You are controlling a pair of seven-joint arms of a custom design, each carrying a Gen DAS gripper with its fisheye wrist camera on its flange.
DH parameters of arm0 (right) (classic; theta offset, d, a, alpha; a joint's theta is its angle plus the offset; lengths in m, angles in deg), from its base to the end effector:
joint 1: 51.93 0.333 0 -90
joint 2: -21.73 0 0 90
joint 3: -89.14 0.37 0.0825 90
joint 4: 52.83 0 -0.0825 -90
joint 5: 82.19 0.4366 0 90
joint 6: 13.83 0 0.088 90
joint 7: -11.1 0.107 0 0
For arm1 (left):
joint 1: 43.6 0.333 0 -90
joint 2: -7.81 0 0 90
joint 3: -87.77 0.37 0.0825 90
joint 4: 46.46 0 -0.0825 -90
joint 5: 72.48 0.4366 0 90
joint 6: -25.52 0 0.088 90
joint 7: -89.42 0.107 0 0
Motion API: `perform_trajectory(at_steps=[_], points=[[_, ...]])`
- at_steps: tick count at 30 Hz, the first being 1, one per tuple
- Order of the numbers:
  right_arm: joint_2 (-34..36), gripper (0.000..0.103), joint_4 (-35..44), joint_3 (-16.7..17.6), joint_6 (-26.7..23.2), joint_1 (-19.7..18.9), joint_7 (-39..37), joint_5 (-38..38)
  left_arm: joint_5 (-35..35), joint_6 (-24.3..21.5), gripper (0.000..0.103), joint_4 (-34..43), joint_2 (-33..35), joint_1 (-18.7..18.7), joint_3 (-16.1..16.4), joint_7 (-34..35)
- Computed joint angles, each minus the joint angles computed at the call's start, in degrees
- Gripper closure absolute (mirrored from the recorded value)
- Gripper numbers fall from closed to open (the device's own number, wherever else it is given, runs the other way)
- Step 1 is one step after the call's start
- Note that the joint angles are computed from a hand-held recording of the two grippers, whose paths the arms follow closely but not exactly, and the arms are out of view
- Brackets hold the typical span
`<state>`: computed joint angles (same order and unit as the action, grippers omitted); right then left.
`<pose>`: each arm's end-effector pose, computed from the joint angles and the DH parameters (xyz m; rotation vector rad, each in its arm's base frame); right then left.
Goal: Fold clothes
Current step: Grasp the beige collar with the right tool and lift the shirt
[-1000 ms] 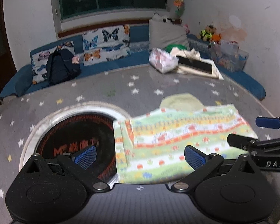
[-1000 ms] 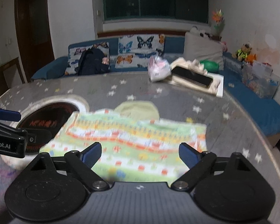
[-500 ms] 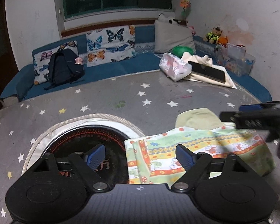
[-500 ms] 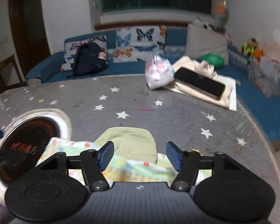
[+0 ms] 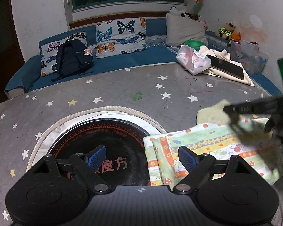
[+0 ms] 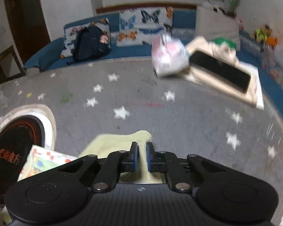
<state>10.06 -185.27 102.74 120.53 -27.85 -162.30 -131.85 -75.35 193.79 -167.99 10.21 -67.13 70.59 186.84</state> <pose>0.4297 0.3229 0.4782 -1.3450 2.1868 -0.8025 0.4915 -0.4155 0.5100 -1.0053 2.4424 -0.9758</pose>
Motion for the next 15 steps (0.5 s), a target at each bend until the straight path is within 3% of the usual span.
perform_trajectory(at_steps=[9,15], points=[[-7.30,0.097,6.01,6.70,-12.03,-0.29,8.05,-21.08,0.46,0.49,0.014,-0.26,-0.91,0.23,0.14,-1.35],[-10.63,0.097,7.39,10.72,-13.90,1.30,10.68,-30.88,-0.67,1.61,0.012,-1.07,-2.19,0.73,0.03,-1.13]])
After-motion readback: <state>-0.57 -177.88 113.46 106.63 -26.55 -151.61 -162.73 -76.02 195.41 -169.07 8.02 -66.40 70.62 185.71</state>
